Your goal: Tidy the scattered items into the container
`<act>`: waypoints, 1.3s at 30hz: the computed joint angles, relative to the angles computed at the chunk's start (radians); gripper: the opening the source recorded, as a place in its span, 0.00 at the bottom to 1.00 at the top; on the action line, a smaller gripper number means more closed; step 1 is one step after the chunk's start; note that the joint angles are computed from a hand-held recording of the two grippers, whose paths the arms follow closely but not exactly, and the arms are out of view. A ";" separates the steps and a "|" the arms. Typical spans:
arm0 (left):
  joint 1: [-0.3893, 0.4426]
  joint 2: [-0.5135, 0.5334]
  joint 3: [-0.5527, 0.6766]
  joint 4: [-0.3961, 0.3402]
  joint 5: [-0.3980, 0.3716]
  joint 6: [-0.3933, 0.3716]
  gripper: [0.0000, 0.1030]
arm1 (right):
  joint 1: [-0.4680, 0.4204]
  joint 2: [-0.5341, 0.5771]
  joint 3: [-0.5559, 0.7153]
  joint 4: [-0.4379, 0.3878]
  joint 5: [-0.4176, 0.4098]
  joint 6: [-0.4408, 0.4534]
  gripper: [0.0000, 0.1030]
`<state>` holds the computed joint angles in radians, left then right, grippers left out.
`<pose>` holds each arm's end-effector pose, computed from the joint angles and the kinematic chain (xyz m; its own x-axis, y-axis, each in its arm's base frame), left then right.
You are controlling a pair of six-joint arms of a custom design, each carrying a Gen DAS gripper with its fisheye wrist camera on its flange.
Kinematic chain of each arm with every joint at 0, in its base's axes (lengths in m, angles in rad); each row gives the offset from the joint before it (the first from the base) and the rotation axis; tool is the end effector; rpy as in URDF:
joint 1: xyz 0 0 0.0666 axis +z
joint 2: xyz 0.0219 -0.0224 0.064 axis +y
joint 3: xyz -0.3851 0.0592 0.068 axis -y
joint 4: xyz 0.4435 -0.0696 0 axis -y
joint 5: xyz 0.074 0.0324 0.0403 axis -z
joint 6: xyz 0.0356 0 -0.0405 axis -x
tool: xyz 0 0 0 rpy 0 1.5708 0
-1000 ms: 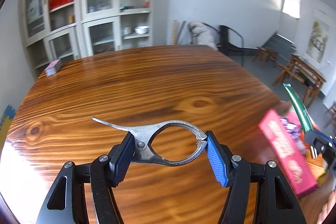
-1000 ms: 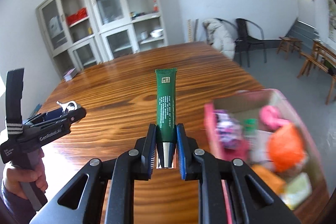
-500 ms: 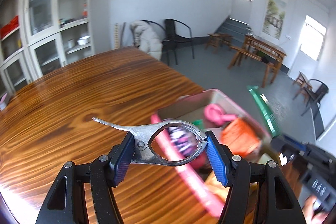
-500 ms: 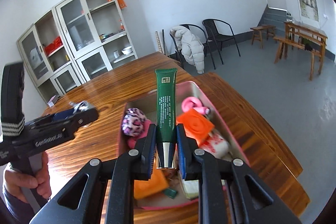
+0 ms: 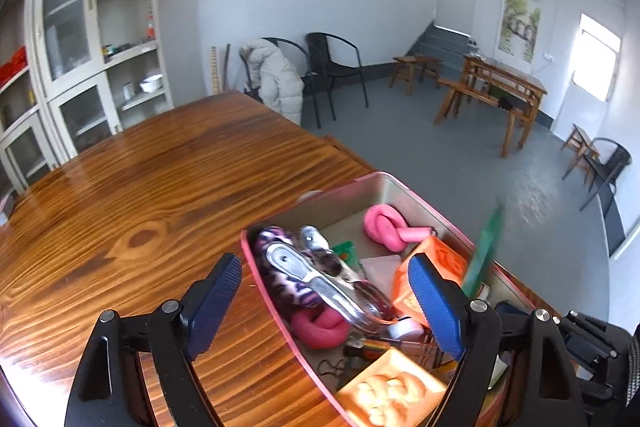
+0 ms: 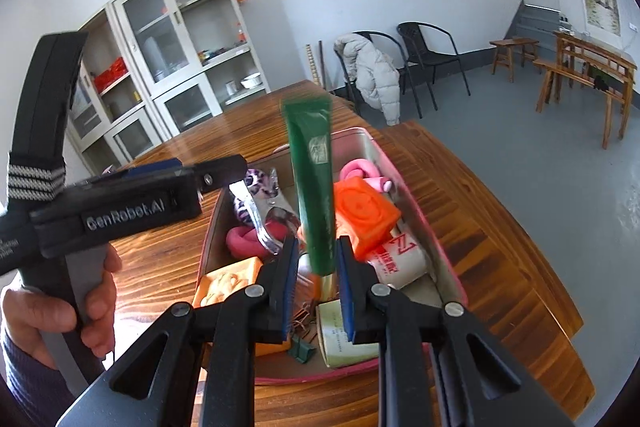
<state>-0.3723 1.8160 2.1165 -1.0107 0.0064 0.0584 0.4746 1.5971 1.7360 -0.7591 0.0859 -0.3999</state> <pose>0.6406 -0.2508 0.5473 -0.6278 0.1825 -0.7567 0.3322 0.9420 -0.0484 0.5603 0.2840 0.5114 -0.6293 0.1128 -0.7690 -0.1609 0.9491 0.2709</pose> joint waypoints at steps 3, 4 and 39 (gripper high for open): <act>0.015 -0.048 -0.060 0.047 -0.010 0.035 0.84 | -0.006 0.033 0.036 -0.033 -0.053 0.034 0.21; 0.020 -0.067 -0.086 0.066 -0.016 0.044 0.84 | -0.005 0.045 0.050 -0.042 -0.052 0.042 0.21; -0.190 -0.542 -0.653 0.326 -0.453 0.075 1.00 | 0.191 -0.394 -0.311 -0.021 0.341 0.171 1.00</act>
